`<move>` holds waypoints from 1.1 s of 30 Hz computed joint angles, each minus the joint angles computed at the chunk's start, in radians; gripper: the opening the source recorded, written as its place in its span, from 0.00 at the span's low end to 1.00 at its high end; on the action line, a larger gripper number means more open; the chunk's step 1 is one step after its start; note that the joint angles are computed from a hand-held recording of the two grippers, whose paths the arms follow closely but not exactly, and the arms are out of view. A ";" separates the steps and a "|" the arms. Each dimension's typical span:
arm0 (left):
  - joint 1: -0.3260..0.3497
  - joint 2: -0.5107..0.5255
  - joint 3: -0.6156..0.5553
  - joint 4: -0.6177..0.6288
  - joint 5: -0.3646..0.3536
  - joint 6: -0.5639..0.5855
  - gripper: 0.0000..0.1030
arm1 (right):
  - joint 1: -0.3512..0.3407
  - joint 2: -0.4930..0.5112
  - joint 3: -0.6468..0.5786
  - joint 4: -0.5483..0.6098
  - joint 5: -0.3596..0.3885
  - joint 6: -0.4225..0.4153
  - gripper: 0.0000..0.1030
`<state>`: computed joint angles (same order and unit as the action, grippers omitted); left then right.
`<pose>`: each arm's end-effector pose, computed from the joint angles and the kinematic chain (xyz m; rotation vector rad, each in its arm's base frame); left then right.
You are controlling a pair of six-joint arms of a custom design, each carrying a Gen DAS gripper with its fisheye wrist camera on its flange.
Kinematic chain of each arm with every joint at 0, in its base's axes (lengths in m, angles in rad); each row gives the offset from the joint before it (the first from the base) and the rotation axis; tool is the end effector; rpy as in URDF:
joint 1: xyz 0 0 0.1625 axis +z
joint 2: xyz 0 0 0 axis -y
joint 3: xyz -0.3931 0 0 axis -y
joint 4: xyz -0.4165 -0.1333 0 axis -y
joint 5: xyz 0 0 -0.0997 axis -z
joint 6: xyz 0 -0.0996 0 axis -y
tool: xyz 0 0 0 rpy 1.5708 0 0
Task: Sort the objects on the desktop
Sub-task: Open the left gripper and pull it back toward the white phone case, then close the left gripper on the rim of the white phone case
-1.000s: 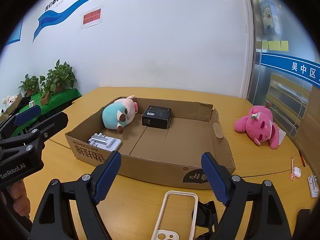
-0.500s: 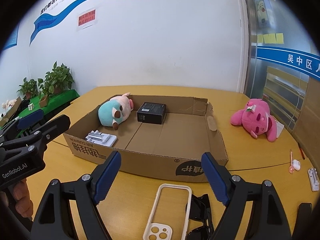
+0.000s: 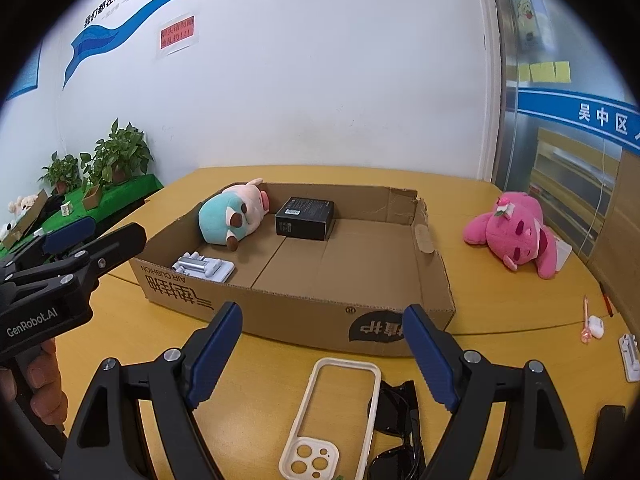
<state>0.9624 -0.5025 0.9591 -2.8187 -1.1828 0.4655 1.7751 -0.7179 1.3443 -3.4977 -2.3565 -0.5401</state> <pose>-0.3478 -0.7985 0.1743 1.1469 2.3438 -1.1199 0.2092 -0.7001 0.2542 0.1307 -1.9515 1.2697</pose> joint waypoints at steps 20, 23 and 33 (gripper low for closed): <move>0.042 0.080 -0.113 0.469 -0.102 -0.179 0.92 | -0.127 -0.156 0.268 0.349 0.139 0.332 0.79; 0.049 0.076 -0.105 0.480 -0.101 -0.201 0.92 | -0.140 -0.162 0.268 0.399 0.174 0.352 0.79; 0.059 0.105 -0.157 0.543 -0.083 -0.191 0.81 | -0.157 -0.166 0.265 0.406 0.247 0.389 0.78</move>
